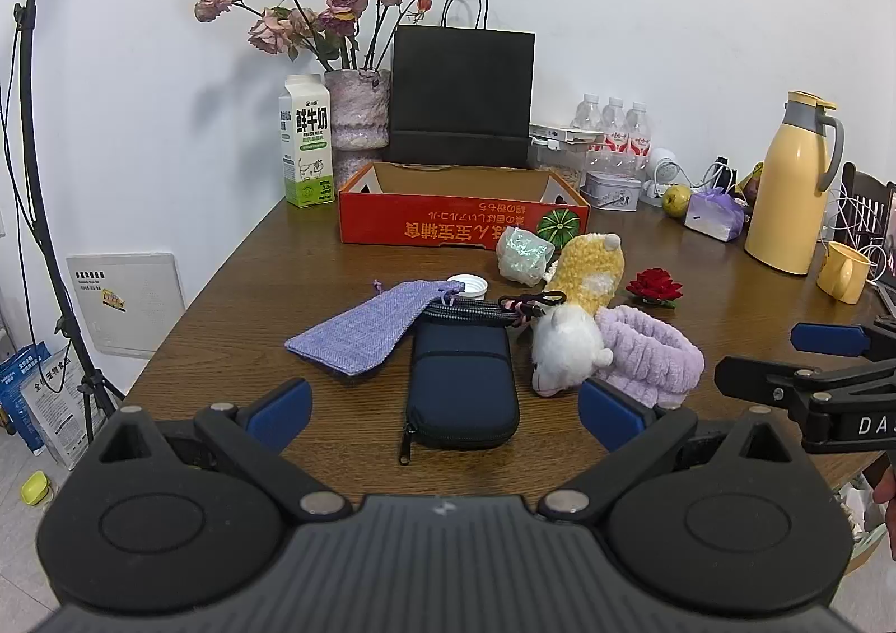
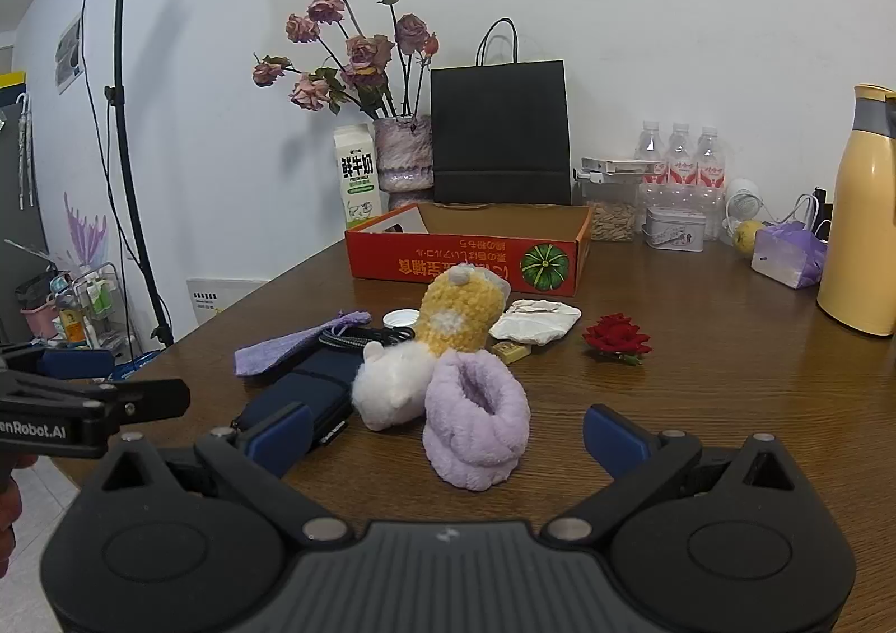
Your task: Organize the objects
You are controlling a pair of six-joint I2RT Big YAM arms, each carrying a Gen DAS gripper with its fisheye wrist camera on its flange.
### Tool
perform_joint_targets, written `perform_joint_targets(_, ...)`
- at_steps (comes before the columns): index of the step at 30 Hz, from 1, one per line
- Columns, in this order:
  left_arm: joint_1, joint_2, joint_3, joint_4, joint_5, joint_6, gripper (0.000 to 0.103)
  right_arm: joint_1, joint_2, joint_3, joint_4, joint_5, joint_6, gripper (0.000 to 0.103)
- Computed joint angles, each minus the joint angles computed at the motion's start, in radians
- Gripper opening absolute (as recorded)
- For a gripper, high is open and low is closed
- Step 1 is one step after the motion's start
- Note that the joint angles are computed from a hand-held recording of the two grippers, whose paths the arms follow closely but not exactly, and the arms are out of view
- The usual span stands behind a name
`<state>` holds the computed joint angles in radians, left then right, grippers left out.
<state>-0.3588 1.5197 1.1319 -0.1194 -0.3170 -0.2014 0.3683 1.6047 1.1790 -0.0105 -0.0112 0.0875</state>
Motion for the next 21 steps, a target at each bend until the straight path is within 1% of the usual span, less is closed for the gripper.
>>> perform_joint_targets(21,0.0,0.0,0.002,0.001,0.0,0.001,0.103,-0.002,-0.007,-0.004,-0.004,-0.002,0.0,0.103)
